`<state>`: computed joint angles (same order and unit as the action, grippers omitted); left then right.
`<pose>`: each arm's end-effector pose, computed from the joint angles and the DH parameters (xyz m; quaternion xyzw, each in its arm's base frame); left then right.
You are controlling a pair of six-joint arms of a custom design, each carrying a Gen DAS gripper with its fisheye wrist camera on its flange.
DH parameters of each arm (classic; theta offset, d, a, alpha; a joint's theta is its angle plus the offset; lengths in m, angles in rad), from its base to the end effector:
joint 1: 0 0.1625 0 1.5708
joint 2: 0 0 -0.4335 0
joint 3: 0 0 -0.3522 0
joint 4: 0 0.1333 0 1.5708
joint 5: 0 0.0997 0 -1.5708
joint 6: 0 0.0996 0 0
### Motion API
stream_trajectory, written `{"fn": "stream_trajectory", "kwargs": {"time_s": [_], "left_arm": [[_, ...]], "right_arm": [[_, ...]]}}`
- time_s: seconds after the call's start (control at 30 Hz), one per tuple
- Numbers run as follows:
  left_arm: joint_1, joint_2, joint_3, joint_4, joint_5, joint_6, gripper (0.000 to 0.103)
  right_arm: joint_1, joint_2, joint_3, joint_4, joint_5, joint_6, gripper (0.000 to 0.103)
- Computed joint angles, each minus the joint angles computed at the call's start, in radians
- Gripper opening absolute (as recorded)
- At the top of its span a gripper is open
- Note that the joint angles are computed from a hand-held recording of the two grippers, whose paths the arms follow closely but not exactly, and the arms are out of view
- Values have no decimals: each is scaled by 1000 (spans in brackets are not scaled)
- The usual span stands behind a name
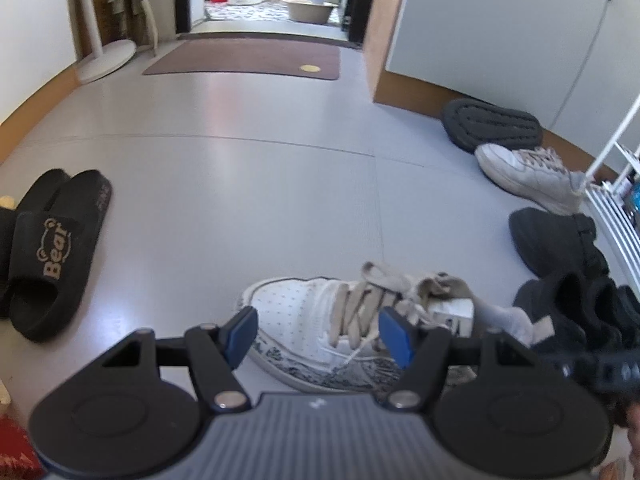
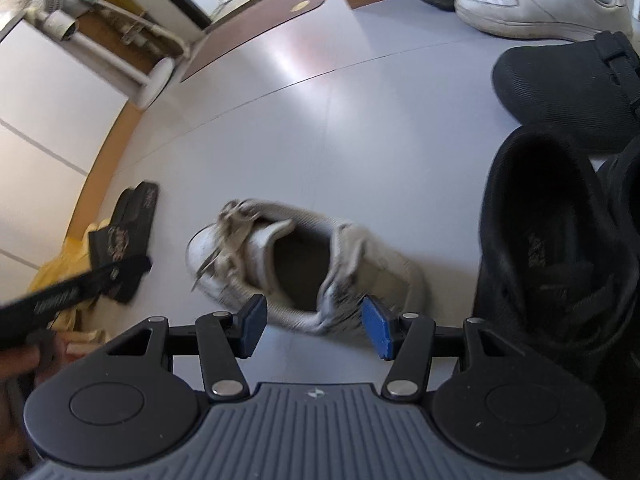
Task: Organize scattered shoes
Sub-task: 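Close the right tool on the sneaker's heel collar while the left tool releases it, then lift and turn the white patterned sneaker with the right tool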
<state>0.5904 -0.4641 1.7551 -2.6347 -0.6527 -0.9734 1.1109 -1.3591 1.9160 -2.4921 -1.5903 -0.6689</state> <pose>-0.3539 -0.4929 -0.0633 0.0533 0.8905 -0.3080 0.3305 -0.1125 -0.5231 0.3427 0.1008 -0.9782 0.1480 0.1050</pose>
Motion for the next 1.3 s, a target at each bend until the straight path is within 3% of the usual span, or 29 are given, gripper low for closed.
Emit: {"fn": "stream_trajectory", "kwargs": {"time_s": [0.3,0.6,0.77,0.83,1.0,1.3], "left_arm": [[4,-6,17,-24,-23,8,69],[7,-9,31,-47,-41,25,69],[7,-10,31,-50,-45,30,69],[8,-10,31,-50,-43,29,69],[8,-10,31,-48,-45,23,69],[10,-10,40,-65,-57,23,69]], "right_arm": [[6,13,4,44,-11,6,58],[8,61,-2,-51,-18,31,58],[11,87,-29,-43,-11,58,59],[12,91,-33,-27,1,65,63],[19,105,-26,-27,35,81,92],[44,164,-32,-150,10,121,93]]}}
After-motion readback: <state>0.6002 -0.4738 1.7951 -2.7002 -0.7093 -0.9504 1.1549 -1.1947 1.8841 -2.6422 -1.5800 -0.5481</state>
